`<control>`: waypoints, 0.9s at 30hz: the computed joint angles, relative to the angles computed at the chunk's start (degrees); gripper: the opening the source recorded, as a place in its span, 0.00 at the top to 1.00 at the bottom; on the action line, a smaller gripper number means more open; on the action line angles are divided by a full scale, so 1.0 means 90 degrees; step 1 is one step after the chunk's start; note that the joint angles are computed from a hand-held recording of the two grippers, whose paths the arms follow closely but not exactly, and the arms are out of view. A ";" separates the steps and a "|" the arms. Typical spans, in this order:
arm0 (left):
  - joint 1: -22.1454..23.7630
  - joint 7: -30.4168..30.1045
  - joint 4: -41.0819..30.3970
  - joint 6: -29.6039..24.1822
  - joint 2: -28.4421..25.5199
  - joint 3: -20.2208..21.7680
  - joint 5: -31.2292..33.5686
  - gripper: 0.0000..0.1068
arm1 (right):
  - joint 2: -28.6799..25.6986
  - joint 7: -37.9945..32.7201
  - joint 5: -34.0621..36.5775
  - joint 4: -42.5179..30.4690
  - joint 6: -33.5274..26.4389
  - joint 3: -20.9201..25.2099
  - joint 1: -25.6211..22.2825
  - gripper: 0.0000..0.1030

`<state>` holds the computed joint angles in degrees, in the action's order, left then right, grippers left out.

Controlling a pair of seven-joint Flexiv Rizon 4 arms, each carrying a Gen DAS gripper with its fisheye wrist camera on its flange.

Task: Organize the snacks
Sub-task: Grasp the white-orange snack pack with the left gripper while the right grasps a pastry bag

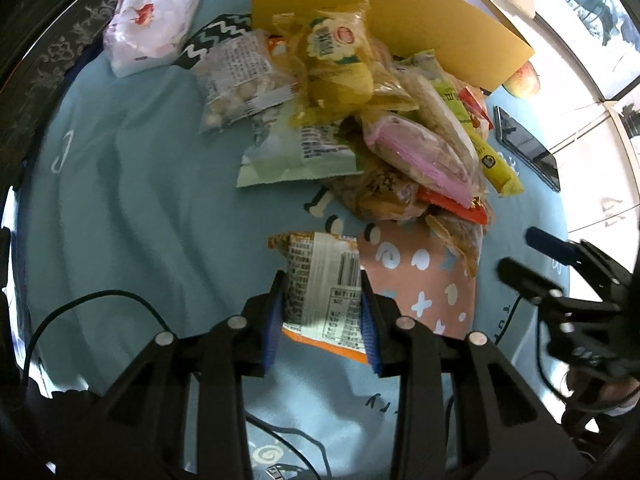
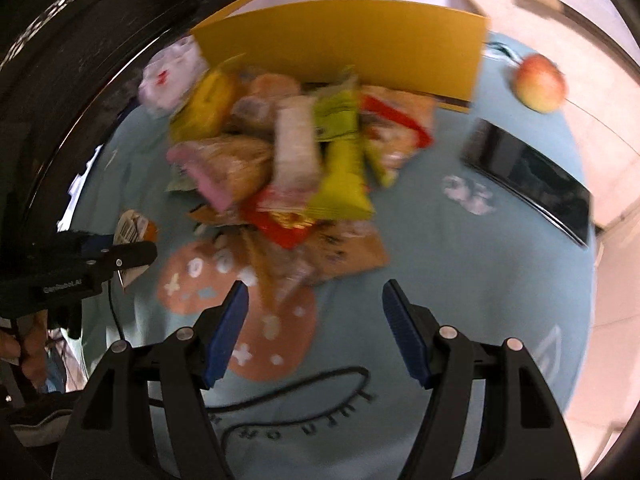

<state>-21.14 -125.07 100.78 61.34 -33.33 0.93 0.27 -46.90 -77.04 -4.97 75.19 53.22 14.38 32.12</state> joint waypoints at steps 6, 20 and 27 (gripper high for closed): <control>0.0038 -0.0068 -0.0015 -0.0038 -0.0036 -0.0004 -0.0056 0.68 | -0.0549 -0.0163 -0.0155 -0.0663 -0.0304 -0.0086 0.0218 0.30; 0.0161 0.0051 -0.0071 -0.0046 -0.0133 -0.0099 -0.0257 0.68 | -0.0785 -0.0631 -0.0055 -0.1408 -0.1055 0.0019 0.0025 0.65; 0.0213 0.0328 0.0078 0.0114 -0.0063 -0.0193 -0.0348 0.68 | -0.0250 -0.0641 0.0870 -0.0951 -0.0980 0.0258 -0.0385 0.68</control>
<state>-19.22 -122.12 101.49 62.37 -33.89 -0.81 -2.86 -49.14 -82.81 2.86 66.63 44.40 16.70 28.66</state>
